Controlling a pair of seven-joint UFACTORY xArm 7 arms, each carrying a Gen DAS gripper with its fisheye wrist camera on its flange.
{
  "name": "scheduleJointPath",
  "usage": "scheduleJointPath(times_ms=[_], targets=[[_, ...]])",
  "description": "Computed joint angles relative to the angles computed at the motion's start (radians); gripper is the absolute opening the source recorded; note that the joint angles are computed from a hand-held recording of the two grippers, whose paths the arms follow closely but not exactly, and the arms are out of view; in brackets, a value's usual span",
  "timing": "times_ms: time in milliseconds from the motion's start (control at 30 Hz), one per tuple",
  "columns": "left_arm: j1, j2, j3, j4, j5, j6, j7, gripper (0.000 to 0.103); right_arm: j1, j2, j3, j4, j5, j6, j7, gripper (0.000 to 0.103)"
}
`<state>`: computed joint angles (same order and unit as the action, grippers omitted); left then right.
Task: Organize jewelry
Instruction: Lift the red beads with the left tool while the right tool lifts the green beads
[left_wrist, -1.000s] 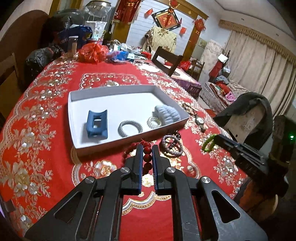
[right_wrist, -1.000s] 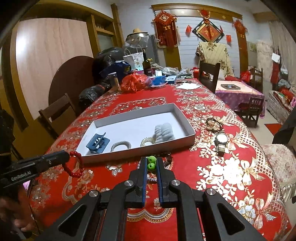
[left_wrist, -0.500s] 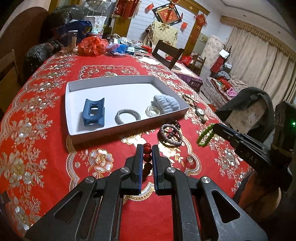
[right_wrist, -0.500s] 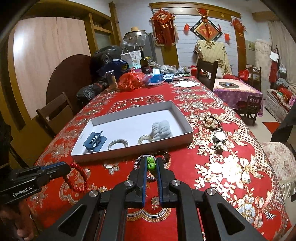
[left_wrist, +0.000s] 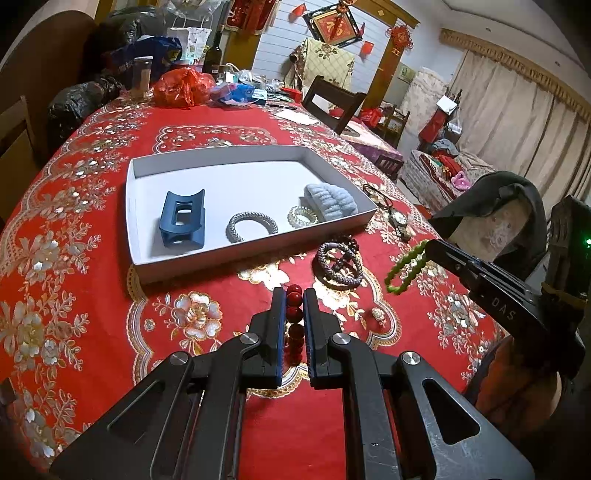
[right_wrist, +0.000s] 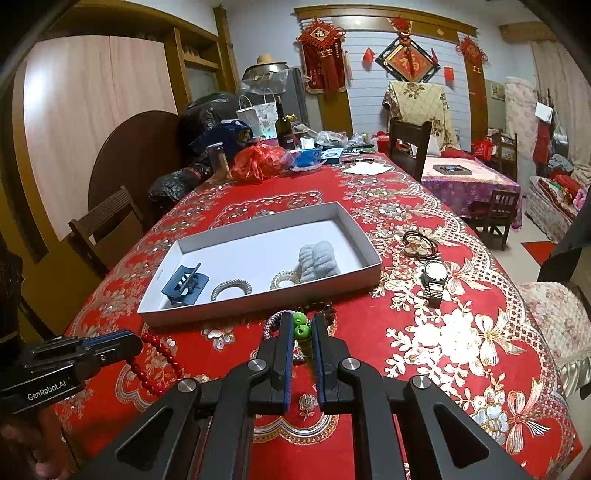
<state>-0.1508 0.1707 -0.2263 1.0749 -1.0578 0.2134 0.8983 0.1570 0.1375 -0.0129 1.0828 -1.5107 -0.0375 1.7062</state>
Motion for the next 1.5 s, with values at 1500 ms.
scheduleJointPath(times_ms=[1500], targets=[[-0.004,0.003,-0.005,-0.007,-0.005,0.000,-0.001,0.008,-0.064,-0.008,0.065,0.018,-0.162,0.024,0.171,0.009]])
